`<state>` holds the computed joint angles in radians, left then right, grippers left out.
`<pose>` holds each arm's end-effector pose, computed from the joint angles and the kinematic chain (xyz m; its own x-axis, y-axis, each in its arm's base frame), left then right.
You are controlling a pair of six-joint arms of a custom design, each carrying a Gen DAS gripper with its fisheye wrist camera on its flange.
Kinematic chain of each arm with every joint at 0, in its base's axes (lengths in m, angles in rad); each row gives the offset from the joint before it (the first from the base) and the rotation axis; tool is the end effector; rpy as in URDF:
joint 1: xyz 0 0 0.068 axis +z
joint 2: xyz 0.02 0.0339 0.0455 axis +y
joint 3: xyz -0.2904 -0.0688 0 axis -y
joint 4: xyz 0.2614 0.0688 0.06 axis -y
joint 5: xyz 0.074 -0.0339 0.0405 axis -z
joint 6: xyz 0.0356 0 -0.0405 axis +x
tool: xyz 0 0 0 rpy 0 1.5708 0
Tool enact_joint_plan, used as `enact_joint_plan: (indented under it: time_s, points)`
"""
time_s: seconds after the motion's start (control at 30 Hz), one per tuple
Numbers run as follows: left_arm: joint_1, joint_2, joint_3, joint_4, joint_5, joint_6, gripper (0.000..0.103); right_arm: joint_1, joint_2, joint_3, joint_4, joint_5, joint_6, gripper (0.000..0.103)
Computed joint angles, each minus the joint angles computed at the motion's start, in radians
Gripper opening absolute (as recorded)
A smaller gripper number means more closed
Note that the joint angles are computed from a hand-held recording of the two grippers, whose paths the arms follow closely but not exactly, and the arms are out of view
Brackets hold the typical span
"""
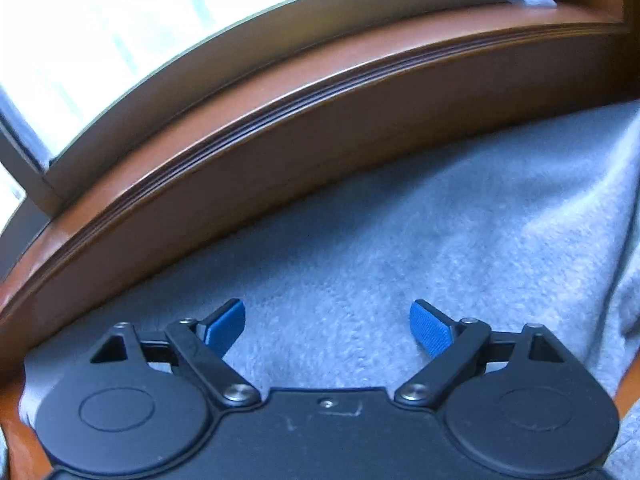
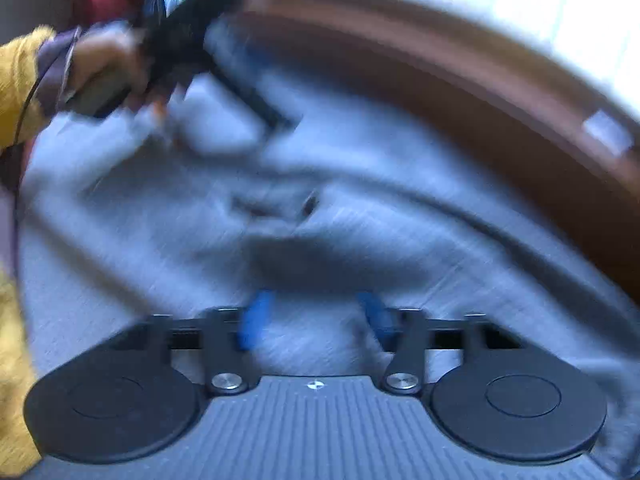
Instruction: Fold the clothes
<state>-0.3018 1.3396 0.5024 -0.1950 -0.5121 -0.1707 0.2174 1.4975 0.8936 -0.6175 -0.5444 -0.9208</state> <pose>0.2218 -0.0508 0.1520 -0.8110 0.0974 -0.5769 -0.1204 0.9372 0.3274 0.2731 0.0792 0.2059 -0.2705 -0.7572 -0.5946 -0.9468 0.3210 0.0220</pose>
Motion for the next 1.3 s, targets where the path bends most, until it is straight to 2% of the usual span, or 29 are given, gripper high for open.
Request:
enact_joint_plan:
  time_s: [0.03,0.07,0.13,0.23,0.33,0.4,0.43,0.47,0.5,0.53,0.57,0.6,0.63,0.73,0.77,0.8,0.87,0.93,1.0,1.07,1.17,1.3]
  points:
    - [0.006,-0.008,-0.001,-0.014,0.001,-0.013,0.090,-0.008,0.028,0.048,-0.108,-0.005,-0.061,0.025]
    - [0.010,-0.019,-0.005,-0.026,-0.002,-0.027,0.091,-0.028,0.016,0.065,-0.217,0.008,-0.181,0.025]
    - [0.015,-0.043,-0.019,-0.043,-0.006,-0.049,0.095,-0.069,-0.002,0.095,-0.366,0.058,-0.356,0.025]
    - [0.024,-0.090,-0.046,-0.065,0.000,-0.071,0.099,-0.139,0.022,0.165,-0.571,0.145,-0.494,0.025]
    - [0.022,-0.135,-0.056,-0.111,0.017,-0.095,0.101,-0.200,-0.001,0.179,-0.637,0.196,-0.539,0.025]
    - [0.002,-0.182,-0.063,-0.158,-0.007,-0.095,0.098,-0.261,-0.017,0.210,-0.674,0.153,-0.522,0.024]
    - [-0.009,-0.203,-0.064,-0.176,-0.027,-0.085,0.097,-0.317,-0.017,0.242,-0.705,0.088,-0.518,0.024]
    - [-0.020,-0.226,-0.066,-0.192,-0.048,-0.078,0.097,-0.370,-0.013,0.277,-0.736,0.023,-0.510,0.028]
    - [-0.022,-0.253,-0.068,-0.203,-0.068,-0.074,0.097,-0.438,-0.006,0.312,-0.755,-0.063,-0.492,0.039]
    - [-0.011,-0.281,-0.070,-0.210,-0.087,-0.069,0.097,-0.479,-0.026,0.303,-0.673,-0.105,-0.409,0.048]
    - [0.007,-0.303,-0.069,-0.212,-0.100,-0.062,0.097,-0.516,-0.048,0.288,-0.577,-0.143,-0.312,0.065]
    - [0.045,-0.318,-0.067,-0.208,-0.102,-0.052,0.097,-0.547,-0.069,0.269,-0.465,-0.172,-0.201,0.068]
    - [0.099,-0.327,-0.066,-0.202,-0.092,-0.040,0.097,-0.552,-0.078,0.239,-0.344,-0.139,-0.095,0.066]
    - [0.251,-0.298,-0.066,-0.167,-0.052,0.007,0.095,-0.551,-0.013,0.204,-0.149,-0.005,0.140,0.052]
    - [0.290,-0.279,-0.068,-0.152,-0.043,0.026,0.094,-0.540,0.010,0.193,-0.116,0.014,0.176,0.047]
    - [0.327,-0.258,-0.069,-0.137,-0.034,0.044,0.093,-0.529,0.034,0.184,-0.084,0.033,0.211,0.046]
    - [0.334,-0.229,-0.085,-0.107,-0.052,0.057,0.095,-0.504,0.049,0.144,-0.010,0.080,0.252,0.046]
    - [0.304,-0.220,-0.087,-0.118,-0.091,0.032,0.095,-0.472,0.036,0.076,0.129,0.118,0.262,0.047]
    - [0.253,-0.154,-0.082,-0.111,-0.159,-0.027,0.099,-0.431,0.041,0.063,0.200,0.170,0.310,0.052]
    - [0.235,-0.152,-0.081,-0.155,-0.223,-0.067,0.101,-0.400,0.074,0.075,0.264,0.205,0.358,0.057]
    - [0.299,-0.225,-0.113,-0.207,-0.210,-0.091,0.102,-0.375,0.120,0.084,0.360,0.215,0.388,0.066]
    - [0.307,-0.294,-0.108,-0.304,-0.207,-0.130,0.100,-0.340,0.117,0.081,0.372,0.256,0.426,0.064]
